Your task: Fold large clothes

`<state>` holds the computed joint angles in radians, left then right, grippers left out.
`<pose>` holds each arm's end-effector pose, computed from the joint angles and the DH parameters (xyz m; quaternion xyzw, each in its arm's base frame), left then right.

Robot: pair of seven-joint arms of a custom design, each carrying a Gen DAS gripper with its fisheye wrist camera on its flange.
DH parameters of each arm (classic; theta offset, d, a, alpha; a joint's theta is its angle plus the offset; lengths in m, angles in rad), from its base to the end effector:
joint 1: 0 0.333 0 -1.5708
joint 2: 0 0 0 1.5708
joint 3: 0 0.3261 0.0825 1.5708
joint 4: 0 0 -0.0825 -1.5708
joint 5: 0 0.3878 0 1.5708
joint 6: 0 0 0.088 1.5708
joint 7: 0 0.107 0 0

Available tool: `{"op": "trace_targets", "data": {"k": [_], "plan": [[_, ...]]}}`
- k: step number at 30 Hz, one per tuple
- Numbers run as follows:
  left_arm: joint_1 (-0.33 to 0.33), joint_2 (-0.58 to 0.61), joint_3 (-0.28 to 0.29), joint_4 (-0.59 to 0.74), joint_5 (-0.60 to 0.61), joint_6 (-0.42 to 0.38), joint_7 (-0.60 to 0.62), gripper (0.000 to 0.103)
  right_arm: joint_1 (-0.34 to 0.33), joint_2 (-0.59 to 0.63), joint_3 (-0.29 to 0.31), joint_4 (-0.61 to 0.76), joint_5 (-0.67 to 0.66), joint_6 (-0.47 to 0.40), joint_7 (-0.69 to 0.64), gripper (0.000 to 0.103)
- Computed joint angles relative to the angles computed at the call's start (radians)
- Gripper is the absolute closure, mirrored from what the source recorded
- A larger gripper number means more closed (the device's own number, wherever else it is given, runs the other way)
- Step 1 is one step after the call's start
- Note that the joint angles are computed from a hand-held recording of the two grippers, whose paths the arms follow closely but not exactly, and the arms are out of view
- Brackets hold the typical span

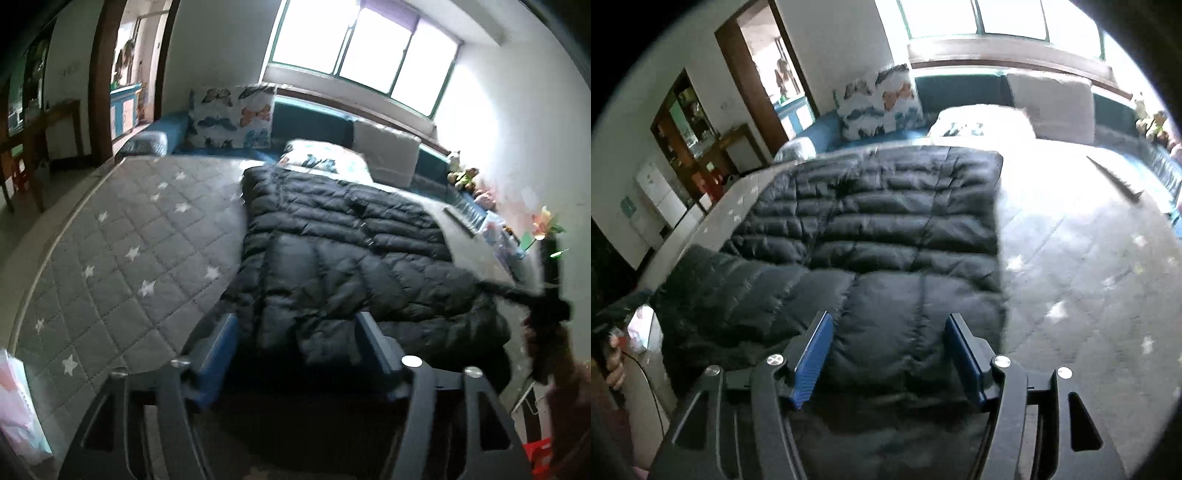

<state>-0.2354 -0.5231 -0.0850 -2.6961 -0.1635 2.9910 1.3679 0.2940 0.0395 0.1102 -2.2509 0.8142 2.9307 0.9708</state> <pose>0.3947 -0.1211 0.4950 -0.6573 0.6401 -0.3547 0.1799 0.5357 0.1784 0.4137 -0.7408 0.5719 -0.0944 0.3395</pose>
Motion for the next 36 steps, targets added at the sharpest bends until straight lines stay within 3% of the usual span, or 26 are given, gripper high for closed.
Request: {"op": "trace_targets", "data": {"k": [2, 4, 6, 11, 16, 19, 23, 26, 27, 29, 31, 33, 36], "plan": [[0.006, -0.007, -0.020, 0.009, 0.015, 0.009, -0.001, 0.029, 0.014, 0.040, 0.002, -0.001, -0.083, 0.037, 0.074, 0.026], [-0.007, 0.008, -0.021, 0.028, 0.024, 0.020, 0.009, 0.024, 0.015, 0.055, 0.027, -0.016, -0.086, 0.097, 0.070, 0.017], [-0.048, 0.035, 0.002, 0.058, 0.015, 0.021, 0.035, 0.023, 0.032, 0.056, 0.018, -0.039, -0.198, 0.136, 0.139, 0.013], [-0.182, 0.148, 0.085, 0.179, -0.077, 0.001, 0.168, 0.019, 0.015, 0.032, 0.013, -0.037, -0.333, 0.070, 0.269, 0.012], [-0.157, 0.302, 0.049, 0.322, -0.140, -0.083, 0.236, 0.019, 0.018, -0.007, 0.051, -0.029, -0.058, 0.039, 0.046, 0.012], [-0.123, 0.373, 0.019, 0.369, -0.180, -0.130, 0.241, 0.019, 0.039, 0.014, 0.031, -0.027, -0.151, 0.021, 0.127, 0.008], [-0.132, 0.409, 0.022, 0.356, -0.408, -0.096, 0.407, 0.015, 0.032, 0.031, 0.052, -0.027, -0.060, 0.051, 0.045, 0.006], [-0.140, 0.428, 0.025, 0.366, -0.620, -0.114, 0.578, 0.000, 0.034, 0.034, 0.052, -0.024, -0.061, 0.047, 0.048, 0.004], [-0.136, 0.437, 0.018, 0.373, -0.661, -0.119, 0.617, 0.000, 0.036, 0.035, 0.051, -0.025, -0.074, 0.049, 0.055, 0.004], [-0.120, 0.445, -0.009, 0.366, -0.588, -0.097, 0.574, 0.000, 0.042, 0.035, 0.044, -0.032, -0.127, 0.054, 0.092, 0.003], [-0.056, 0.454, -0.080, 0.351, -0.350, -0.075, 0.415, 0.000, 0.046, 0.034, 0.039, -0.038, -0.179, 0.055, 0.134, 0.002], [-0.027, 0.458, -0.112, 0.337, -0.212, -0.052, 0.312, 0.000, 0.047, 0.033, 0.034, -0.040, -0.230, 0.043, 0.169, 0.000], [-0.033, 0.462, -0.110, 0.329, -0.244, -0.033, 0.328, 0.000, 0.047, 0.033, 0.032, -0.043, -0.286, 0.036, 0.208, 0.000]]}}
